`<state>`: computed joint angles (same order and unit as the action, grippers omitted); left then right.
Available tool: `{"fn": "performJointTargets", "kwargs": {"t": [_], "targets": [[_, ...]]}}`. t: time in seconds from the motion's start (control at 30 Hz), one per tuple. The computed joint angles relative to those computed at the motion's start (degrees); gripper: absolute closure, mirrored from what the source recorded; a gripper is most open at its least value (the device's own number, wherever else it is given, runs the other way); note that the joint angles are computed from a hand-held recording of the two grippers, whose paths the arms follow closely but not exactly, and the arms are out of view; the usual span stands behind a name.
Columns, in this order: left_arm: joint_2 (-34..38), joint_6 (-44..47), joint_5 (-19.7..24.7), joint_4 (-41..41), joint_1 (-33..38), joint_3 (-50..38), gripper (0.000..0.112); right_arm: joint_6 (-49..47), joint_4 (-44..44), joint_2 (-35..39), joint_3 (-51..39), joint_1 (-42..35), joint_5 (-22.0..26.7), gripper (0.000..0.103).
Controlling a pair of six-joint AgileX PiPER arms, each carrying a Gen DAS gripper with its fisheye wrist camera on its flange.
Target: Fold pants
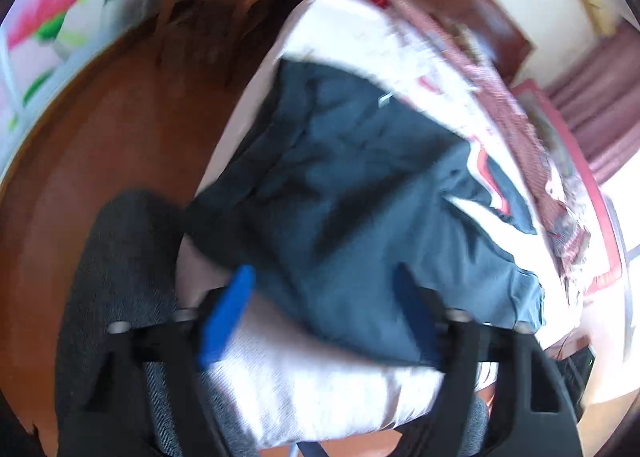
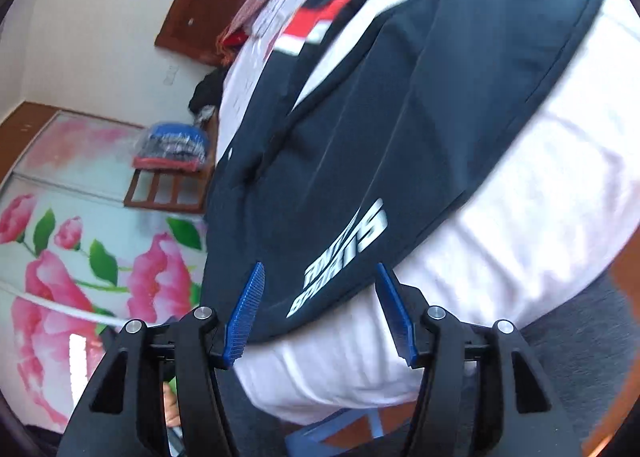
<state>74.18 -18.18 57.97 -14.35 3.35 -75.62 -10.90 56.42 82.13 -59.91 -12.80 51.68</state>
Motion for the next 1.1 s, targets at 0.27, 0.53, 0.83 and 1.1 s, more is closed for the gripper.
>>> {"fn": "performJointTargets", "kwargs": {"t": [0.27,0.53,0.83,1.1], "targets": [[-0.25,11.56,-1.39,3.26,-16.44,-5.45,0.011,11.75,-13.49,10.02,-10.86,-20.57,-10.12,0.046],[2.17,5.06,3.74,10.65,-20.86,-9.57,0.011,30.38,-31.32,20.34,-24.14,-14.72,-12.47,0.046],[5.38,3.64,4.82,12.27,-22.33,-9.64,0.011,37.15,-56.47,24.72,-32.95,-6.31,-8.25,0.097],[6.73,3.53,6.87,11.19,-21.56,-10.27,0.011,35.58,-57.17,13.42,-23.13,-10.73,-15.93,0.098]]}}
